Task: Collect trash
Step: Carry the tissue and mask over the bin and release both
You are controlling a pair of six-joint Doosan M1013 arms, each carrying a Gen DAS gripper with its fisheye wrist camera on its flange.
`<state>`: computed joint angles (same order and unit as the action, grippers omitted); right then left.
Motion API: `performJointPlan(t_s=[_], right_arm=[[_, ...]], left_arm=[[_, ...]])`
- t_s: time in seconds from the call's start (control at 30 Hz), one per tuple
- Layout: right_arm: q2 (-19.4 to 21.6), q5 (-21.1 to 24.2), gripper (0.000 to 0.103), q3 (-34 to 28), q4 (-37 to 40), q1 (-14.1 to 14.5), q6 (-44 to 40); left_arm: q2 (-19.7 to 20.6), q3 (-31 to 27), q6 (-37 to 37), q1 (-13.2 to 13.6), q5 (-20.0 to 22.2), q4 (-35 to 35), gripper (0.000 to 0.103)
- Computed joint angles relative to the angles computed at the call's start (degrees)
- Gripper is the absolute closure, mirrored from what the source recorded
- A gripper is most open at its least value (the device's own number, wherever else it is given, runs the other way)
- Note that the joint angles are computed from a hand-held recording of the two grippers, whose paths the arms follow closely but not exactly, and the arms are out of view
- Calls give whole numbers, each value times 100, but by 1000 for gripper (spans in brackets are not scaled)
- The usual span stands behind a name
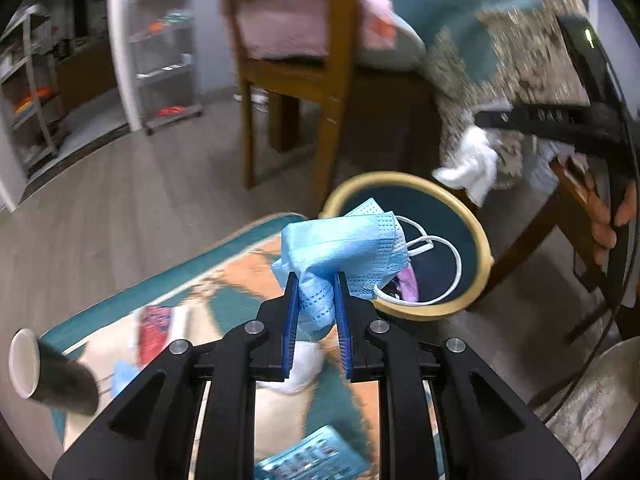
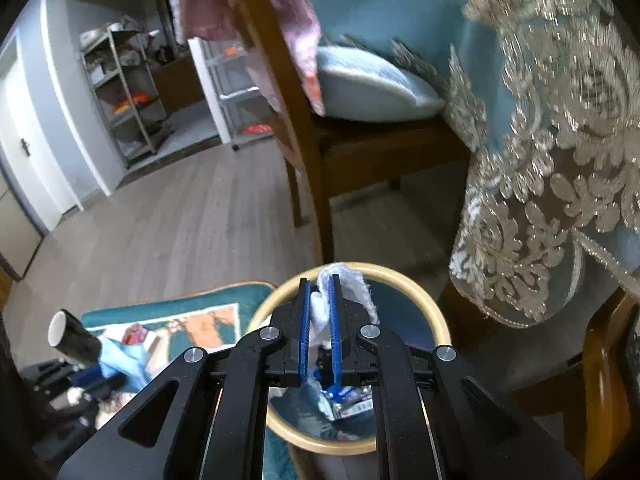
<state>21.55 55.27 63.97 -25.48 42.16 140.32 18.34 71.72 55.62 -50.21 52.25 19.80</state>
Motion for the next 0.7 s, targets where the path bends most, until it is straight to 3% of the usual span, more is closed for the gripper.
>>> performJointPlan(t_s=[0.27,0.33,0.5,0.57,0.7], right_arm=[[81,322,93,152,318,-193,-103],[71,245,87,188,381,-219,-73],[10,-22,56,269,415,-261,94],[7,-65,51,256,364,-243,53],[14,-143,39,217,432,-237,2]], left_arm=[[1000,-1162,778,25,542,-573,86],[1162,-1389,885,54,562,-719,84],[1313,-1634,900,92,580,-706,59],[1270,-1570,770,80,522,-512,40],[1128,-1403,509,71,445,-297,25]])
